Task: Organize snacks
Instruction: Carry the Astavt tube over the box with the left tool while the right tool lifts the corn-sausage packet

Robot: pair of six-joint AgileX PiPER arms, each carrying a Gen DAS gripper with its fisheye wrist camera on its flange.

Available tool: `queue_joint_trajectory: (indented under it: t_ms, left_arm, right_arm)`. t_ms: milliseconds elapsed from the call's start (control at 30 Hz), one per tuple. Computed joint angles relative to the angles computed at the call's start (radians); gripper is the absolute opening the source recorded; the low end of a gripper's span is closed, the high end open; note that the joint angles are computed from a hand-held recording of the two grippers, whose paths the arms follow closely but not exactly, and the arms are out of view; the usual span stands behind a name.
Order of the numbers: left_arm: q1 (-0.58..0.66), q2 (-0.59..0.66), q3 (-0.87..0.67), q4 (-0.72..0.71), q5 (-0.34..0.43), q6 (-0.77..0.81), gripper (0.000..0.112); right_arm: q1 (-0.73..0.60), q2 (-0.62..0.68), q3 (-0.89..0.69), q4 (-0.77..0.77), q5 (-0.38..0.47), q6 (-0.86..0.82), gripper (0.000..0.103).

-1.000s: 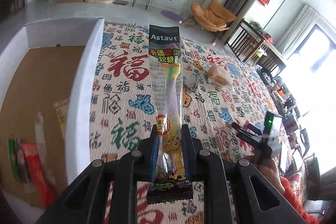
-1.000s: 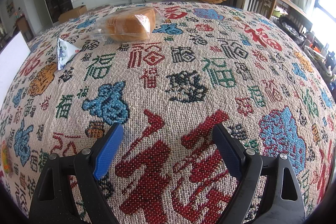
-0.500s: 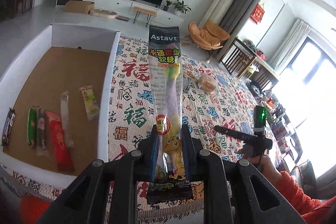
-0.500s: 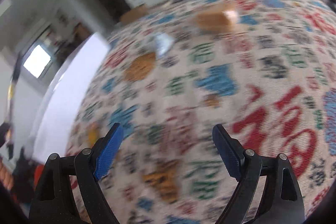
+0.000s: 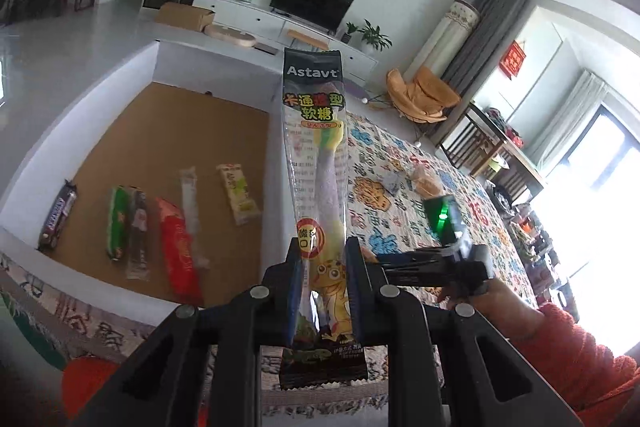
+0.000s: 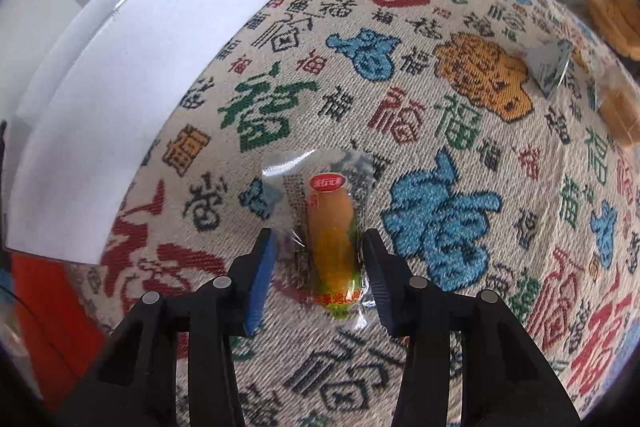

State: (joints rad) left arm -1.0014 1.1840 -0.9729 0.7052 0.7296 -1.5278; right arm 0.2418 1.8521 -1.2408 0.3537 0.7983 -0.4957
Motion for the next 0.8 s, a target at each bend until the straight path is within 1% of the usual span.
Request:
queue_joint_trajectory:
  t_ms: [33,67,100,133,233,333,400,433,500,533,567,600,633,667,700,733,767,800]
  left_arm:
    - [0.021,-0.013,0.012,-0.011,-0.006,0.018,0.019]
    - [0.043,-0.027,0.025,-0.021,-0.012,0.035,0.019]
    - [0.067,-0.041,0.034,-0.032,-0.018,0.053,0.019]
    - [0.098,-0.057,0.046,-0.047,-0.031,0.076,0.019]
    - [0.201,-0.089,0.072,-0.113,-0.072,0.161,0.019]
    - [0.286,-0.119,0.095,-0.161,-0.09,0.227,0.019]
    - [0.319,-0.141,0.111,-0.182,-0.093,0.25,0.019]
    - [0.335,-0.155,0.12,-0.198,-0.094,0.267,0.019]
    - [0.344,-0.173,0.131,-0.211,-0.09,0.285,0.019]
    - [0.34,-0.183,0.137,-0.209,-0.083,0.286,0.019]
    - [0.325,-0.181,0.133,-0.195,-0.074,0.269,0.019]
    - [0.318,-0.188,0.14,-0.19,-0.072,0.264,0.019]
    - [0.312,-0.197,0.147,-0.185,-0.068,0.259,0.019]
    - [0.304,-0.2,0.15,-0.178,-0.064,0.25,0.019]
    - [0.294,-0.205,0.155,-0.166,-0.061,0.235,0.019]
    - [0.277,-0.211,0.165,-0.143,-0.06,0.208,0.019]
    - [0.264,-0.214,0.168,-0.129,-0.057,0.189,0.019]
    - [0.255,-0.217,0.175,-0.119,-0.06,0.174,0.019]
  right_arm:
    - [-0.017,-0.001,-0.008,0.024,0.026,-0.023,0.04]
    - [-0.036,-0.008,-0.016,0.053,0.05,-0.041,0.031]
    - [-0.067,-0.017,-0.026,0.095,0.085,-0.054,0.021]
    - [-0.102,-0.026,-0.038,0.148,0.119,-0.075,0.008]
    - [-0.142,-0.073,-0.091,0.251,0.208,-0.091,0.007]
    - [-0.134,-0.109,-0.165,0.304,0.266,-0.069,0.007]
    - [-0.102,-0.1,-0.25,0.341,0.295,-0.04,0.007]
    - [-0.088,-0.114,-0.276,0.335,0.293,-0.023,0.007]
    - [-0.043,-0.132,-0.326,0.254,0.261,0.038,0.017]
    - [-0.027,-0.126,-0.346,0.21,0.262,0.057,0.05]
    - [-0.017,-0.111,-0.359,0.166,0.288,0.063,0.073]
    - [0.005,-0.09,-0.358,0.094,0.307,0.049,0.071]
    - [0.04,-0.088,-0.317,-0.006,0.285,0.023,0.07]
    - [0.06,-0.097,-0.236,-0.082,0.23,-0.034,0.07]
    - [0.053,-0.114,-0.165,-0.118,0.213,-0.077,0.07]
    - [0.028,-0.104,-0.123,-0.114,0.237,-0.09,0.07]
    - [-0.022,-0.088,-0.101,-0.07,0.3,-0.067,0.07]
    - [-0.107,-0.085,-0.07,0.014,0.352,-0.084,0.07]
